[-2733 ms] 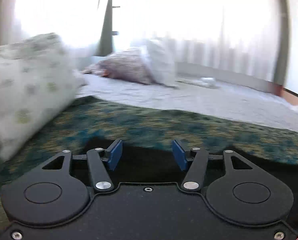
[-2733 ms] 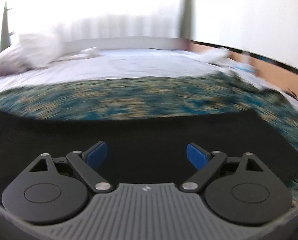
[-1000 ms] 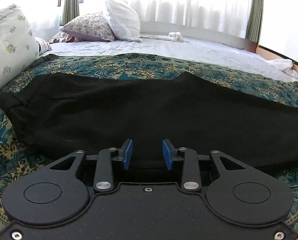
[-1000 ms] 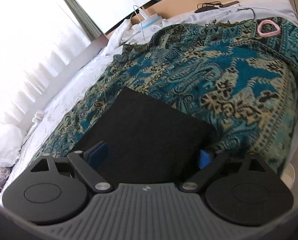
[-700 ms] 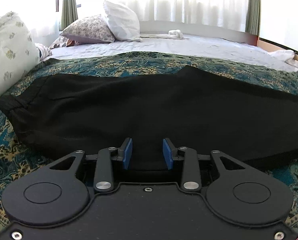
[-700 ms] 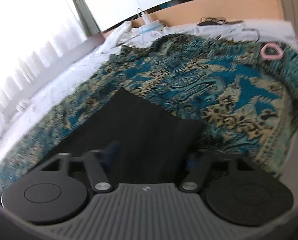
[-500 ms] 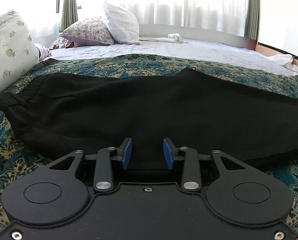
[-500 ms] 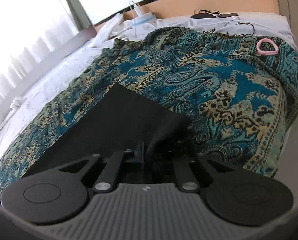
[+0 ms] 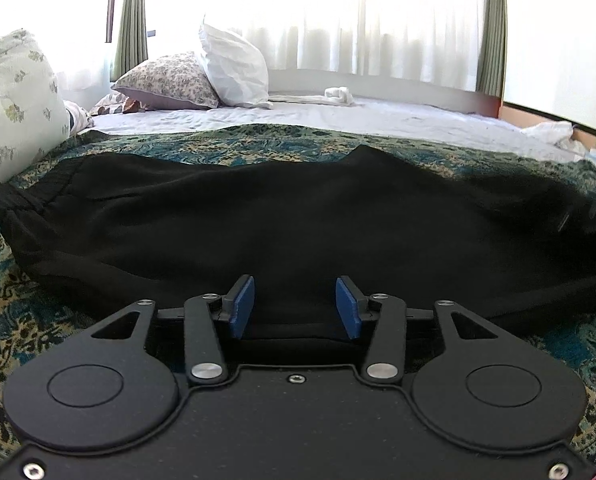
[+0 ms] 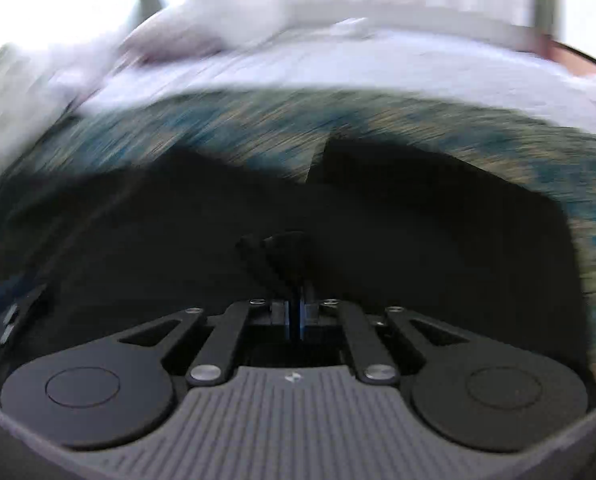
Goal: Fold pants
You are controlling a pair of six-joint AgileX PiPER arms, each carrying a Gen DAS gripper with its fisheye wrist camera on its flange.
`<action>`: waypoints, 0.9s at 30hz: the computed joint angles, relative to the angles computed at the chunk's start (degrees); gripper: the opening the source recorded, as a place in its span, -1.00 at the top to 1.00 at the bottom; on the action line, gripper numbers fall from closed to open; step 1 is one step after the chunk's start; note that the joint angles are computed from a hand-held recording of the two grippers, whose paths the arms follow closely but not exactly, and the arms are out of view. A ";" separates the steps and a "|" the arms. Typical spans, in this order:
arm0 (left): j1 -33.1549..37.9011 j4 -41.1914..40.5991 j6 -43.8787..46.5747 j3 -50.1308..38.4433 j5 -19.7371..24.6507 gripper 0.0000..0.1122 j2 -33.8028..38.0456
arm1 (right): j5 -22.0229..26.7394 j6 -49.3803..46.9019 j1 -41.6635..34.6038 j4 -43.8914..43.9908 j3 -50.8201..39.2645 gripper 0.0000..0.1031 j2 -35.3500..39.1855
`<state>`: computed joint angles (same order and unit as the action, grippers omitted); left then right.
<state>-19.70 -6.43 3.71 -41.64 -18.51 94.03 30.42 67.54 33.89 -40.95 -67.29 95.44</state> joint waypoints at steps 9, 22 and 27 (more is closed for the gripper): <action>0.38 2.96 -2.60 0.82 -1.81 0.17 0.27 | 9.14 10.90 11.32 -15.23 -2.75 0.84 4.19; 3.23 16.57 -16.73 1.05 -1.79 0.12 -0.10 | 13.37 25.35 20.76 -29.02 0.86 0.87 5.68; 3.50 16.99 -17.02 0.99 -1.64 0.12 -0.16 | 17.09 28.67 23.26 -32.01 0.14 0.87 7.36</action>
<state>-16.20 10.55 -13.31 -40.65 -20.15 93.87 47.51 96.21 57.15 -72.96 -67.15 102.80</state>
